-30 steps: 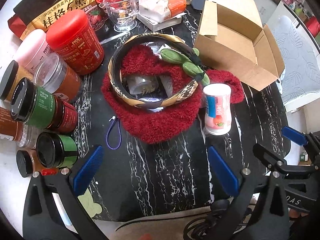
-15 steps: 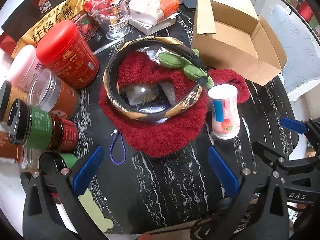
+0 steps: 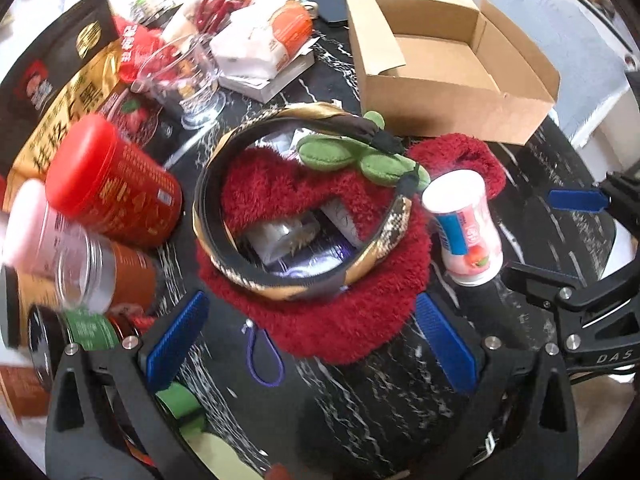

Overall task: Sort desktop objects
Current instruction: 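Move both tools toward the headband and pink bottle on the table, then grasp the gold-black headband with the left tool while the right tool grasps the pink bottle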

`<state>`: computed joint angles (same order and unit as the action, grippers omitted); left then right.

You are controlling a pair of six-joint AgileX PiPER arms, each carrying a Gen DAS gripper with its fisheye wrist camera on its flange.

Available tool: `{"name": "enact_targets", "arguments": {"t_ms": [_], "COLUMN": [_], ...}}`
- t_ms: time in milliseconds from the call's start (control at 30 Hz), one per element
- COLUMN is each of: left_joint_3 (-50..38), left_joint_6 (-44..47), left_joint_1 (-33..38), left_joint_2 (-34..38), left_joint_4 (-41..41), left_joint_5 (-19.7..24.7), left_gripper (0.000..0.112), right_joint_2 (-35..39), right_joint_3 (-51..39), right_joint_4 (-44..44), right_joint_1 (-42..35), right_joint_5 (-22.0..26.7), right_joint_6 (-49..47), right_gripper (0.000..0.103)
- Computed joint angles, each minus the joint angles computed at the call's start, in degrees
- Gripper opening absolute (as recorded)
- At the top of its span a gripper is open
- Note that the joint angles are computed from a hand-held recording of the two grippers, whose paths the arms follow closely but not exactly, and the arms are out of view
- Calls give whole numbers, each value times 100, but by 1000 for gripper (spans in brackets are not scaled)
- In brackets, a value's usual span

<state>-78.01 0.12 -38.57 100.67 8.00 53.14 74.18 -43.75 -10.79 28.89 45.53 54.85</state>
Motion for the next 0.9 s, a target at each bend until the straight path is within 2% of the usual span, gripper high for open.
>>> {"name": "enact_targets", "arguments": {"t_ms": [467,667,767,833,900], "left_joint_3": [-468,-643,-646,-713,-847], "left_joint_6": [1510,2378,2526,2643,2864], "left_joint_1": [335,592,612,653,762], "left_joint_2": [598,837,899,956,1035], "left_joint_4": [-940,-1866,-2007,-2132,-2405], "left_joint_5": [13,165,149,204,356], "left_gripper": [103,100,91,77,70], "right_joint_2": [395,582,647,697,758], "right_joint_3": [211,230,269,272,295], "right_joint_4": [938,1211,1393,1518,1795], "right_joint_1": [-628,-779,-870,-914,-1003], "right_joint_5": [-750,-929,-1051,-1114,-1209], "right_joint_6": [-1155,-1505,-1754,-1901,-2218], "right_gripper": [88,83,79,75,71]}}
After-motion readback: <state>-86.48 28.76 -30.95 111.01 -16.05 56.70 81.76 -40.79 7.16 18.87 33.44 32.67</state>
